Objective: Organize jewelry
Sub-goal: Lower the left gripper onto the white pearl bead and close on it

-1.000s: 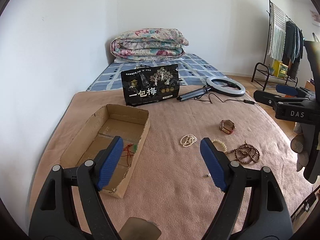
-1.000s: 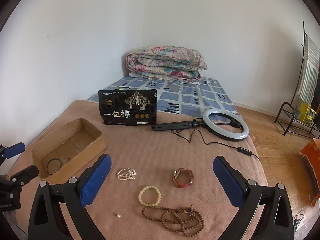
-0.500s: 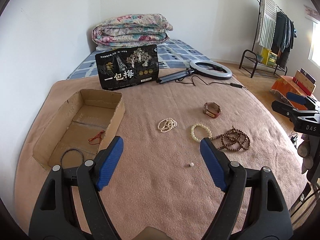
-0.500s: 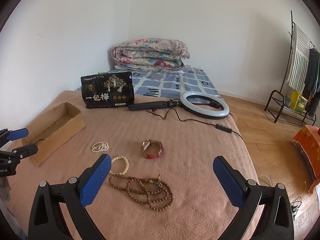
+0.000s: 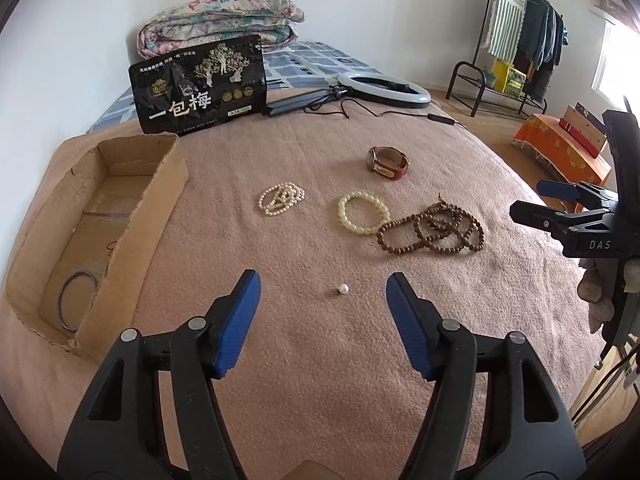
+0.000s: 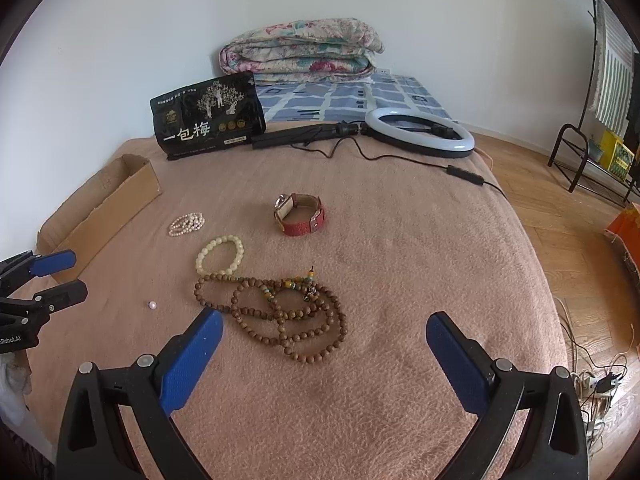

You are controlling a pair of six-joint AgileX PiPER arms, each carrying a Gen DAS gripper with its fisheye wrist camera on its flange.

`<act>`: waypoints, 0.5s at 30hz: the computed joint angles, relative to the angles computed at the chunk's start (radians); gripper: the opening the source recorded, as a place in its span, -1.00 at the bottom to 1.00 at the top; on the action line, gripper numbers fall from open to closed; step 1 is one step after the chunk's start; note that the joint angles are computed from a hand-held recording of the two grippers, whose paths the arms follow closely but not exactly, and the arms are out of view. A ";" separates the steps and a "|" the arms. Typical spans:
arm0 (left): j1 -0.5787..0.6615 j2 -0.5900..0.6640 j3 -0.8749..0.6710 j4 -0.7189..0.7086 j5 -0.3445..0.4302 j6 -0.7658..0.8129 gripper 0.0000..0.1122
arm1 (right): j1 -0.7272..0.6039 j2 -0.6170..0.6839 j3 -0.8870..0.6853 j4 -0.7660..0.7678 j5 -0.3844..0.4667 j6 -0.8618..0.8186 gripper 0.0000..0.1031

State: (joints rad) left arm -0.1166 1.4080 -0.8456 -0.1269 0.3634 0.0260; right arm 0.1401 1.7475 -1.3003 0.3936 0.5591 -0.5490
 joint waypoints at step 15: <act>0.010 0.181 -0.034 -0.270 -0.034 0.273 -0.32 | 0.069 0.171 -0.110 -0.062 0.032 -0.036 0.99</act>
State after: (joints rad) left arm -0.1066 1.5886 -0.8798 -0.3971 0.3296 0.2986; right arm 0.2088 1.9183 -1.4104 0.3318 0.5909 -0.5847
